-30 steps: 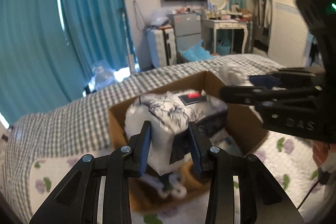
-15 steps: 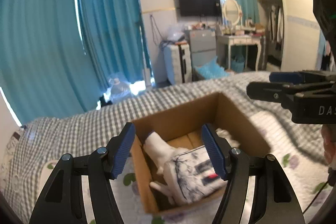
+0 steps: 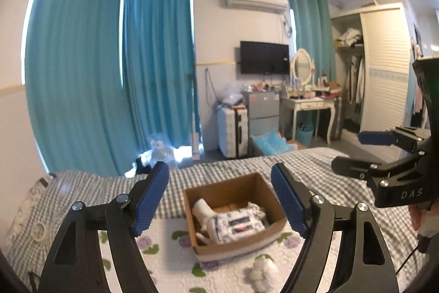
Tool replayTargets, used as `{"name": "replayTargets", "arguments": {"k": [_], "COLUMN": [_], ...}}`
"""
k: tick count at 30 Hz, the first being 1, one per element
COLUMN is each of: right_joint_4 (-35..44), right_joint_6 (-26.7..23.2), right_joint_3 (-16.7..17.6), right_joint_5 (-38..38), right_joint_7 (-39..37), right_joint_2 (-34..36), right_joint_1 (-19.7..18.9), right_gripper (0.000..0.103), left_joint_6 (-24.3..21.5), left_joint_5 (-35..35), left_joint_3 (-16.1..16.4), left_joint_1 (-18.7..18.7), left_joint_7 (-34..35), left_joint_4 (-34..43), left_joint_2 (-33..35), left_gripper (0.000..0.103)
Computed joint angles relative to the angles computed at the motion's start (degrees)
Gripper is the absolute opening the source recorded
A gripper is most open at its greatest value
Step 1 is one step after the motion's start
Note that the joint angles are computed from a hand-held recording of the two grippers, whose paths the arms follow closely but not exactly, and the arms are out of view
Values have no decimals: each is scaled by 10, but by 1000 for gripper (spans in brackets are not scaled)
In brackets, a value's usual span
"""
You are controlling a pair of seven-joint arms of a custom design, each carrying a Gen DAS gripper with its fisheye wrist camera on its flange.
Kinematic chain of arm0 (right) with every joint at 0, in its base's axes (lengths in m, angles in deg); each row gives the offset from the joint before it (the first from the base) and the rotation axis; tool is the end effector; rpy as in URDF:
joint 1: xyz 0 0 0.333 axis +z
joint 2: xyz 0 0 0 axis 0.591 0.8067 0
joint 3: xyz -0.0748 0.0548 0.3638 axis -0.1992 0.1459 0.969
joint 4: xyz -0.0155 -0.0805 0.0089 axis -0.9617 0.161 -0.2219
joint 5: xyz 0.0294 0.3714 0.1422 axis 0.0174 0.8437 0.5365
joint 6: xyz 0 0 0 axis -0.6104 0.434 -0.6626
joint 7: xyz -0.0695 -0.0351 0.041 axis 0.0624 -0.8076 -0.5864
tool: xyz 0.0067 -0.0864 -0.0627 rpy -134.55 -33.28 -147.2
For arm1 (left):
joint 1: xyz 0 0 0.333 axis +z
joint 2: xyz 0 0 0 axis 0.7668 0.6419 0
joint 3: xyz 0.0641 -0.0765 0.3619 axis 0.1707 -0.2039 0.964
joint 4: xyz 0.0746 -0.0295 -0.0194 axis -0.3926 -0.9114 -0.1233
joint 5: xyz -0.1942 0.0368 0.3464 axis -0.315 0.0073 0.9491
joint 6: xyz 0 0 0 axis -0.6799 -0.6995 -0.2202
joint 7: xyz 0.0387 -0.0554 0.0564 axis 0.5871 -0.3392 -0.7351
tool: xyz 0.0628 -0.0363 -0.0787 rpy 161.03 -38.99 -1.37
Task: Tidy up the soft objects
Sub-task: 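Carry the tissue box and shoe over the box and release both, then grasp the white bone plush with the left tool while the right tool grasps the white cloth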
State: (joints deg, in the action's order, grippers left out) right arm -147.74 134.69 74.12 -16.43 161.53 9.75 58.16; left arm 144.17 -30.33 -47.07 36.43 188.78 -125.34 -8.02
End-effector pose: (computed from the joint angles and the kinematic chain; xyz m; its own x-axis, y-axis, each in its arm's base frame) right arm 0.5016 0.2944 0.7518 -0.2128 -0.9755 0.0563 -0.4928 0.0574 -0.8682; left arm 0.5864 -0.2928 0.7153 -0.6538 -0.7558 -0.0360 -0.1890 0.2093 -0.9594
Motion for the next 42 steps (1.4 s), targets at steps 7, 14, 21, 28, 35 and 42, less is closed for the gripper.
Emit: {"name": "replayTargets", "arguments": {"k": [7,14,21,28,35,42], "right_joint_4": [-71,-143,-142,-120,-133,-182], "right_joint_6": [30,117,159,180,214,246], "right_joint_3": [-3,-26,-48,-57,-61,-77], "right_joint_5": [54,115,180,260,312,235], "right_joint_7": [3,7,-60,-156,-195,-95], "right_joint_2": [-4,37,119,166,159,105], "right_joint_1": [4,-7,-13,-21,-20,-11], "right_gripper": [91,91,75,51,25,25], "left_joint_6": [-23,3,-22,-48,-56,-82], "left_joint_5": [92,307,426,455,462,444], "left_joint_3": [29,93,118,94,83,62], "left_joint_1": [-19,-76,-93,-72,-64,-57], "left_joint_7": [-91,-334,-461,-479,-467,-448], "left_joint_4": [-75,-113,-93,-65,-74,-85], "left_joint_2": [-7,48,104,141,136,117], "left_gripper": [78,78,78,78,78,78]}}
